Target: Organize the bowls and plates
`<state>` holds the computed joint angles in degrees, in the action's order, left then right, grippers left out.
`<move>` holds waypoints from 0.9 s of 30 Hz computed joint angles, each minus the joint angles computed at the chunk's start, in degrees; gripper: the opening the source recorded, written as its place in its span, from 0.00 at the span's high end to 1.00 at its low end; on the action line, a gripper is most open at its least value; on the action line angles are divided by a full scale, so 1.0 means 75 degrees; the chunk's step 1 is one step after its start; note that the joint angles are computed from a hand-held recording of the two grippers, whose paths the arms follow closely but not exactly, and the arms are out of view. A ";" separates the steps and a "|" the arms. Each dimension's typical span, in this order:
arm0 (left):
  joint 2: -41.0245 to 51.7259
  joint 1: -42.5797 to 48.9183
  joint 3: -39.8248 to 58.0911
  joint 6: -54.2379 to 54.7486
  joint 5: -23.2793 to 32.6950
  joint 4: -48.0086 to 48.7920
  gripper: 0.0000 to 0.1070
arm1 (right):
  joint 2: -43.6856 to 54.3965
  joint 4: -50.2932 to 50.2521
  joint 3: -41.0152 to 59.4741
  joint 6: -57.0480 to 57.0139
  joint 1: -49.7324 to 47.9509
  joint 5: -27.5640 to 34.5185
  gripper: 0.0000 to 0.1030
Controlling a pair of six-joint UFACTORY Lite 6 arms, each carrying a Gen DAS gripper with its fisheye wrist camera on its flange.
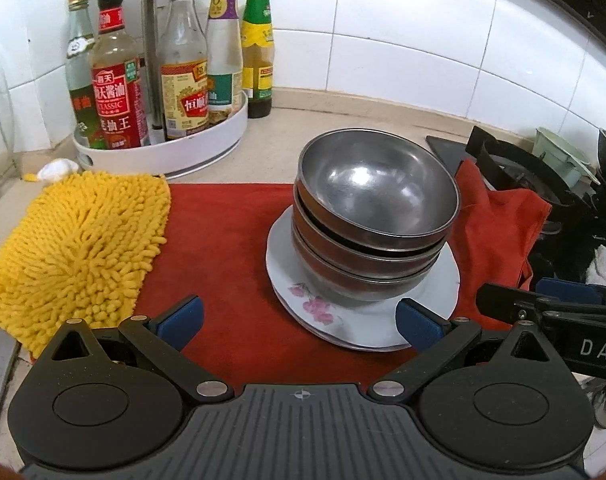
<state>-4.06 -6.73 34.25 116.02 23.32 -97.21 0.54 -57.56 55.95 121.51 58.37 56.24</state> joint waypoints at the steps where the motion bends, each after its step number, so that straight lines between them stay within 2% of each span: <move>1: 0.0009 0.0012 0.0003 0.0009 0.0003 -0.0013 0.04 | 0.0016 0.0003 0.0017 0.0015 -0.0007 -0.0011 0.34; 16: -0.0242 -0.0313 -0.0130 0.1133 -0.0597 -0.1112 0.04 | 0.0103 0.0020 0.0076 -0.0016 -0.0093 -0.0211 0.34; 27: -0.0491 -0.0331 -0.0296 0.1850 -0.0582 -0.1742 0.04 | 0.0151 0.0009 0.0210 -0.0137 -0.0050 -0.0078 0.33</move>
<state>-7.74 -9.21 32.03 129.90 18.95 -110.27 1.67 -57.49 57.53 120.48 57.99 55.65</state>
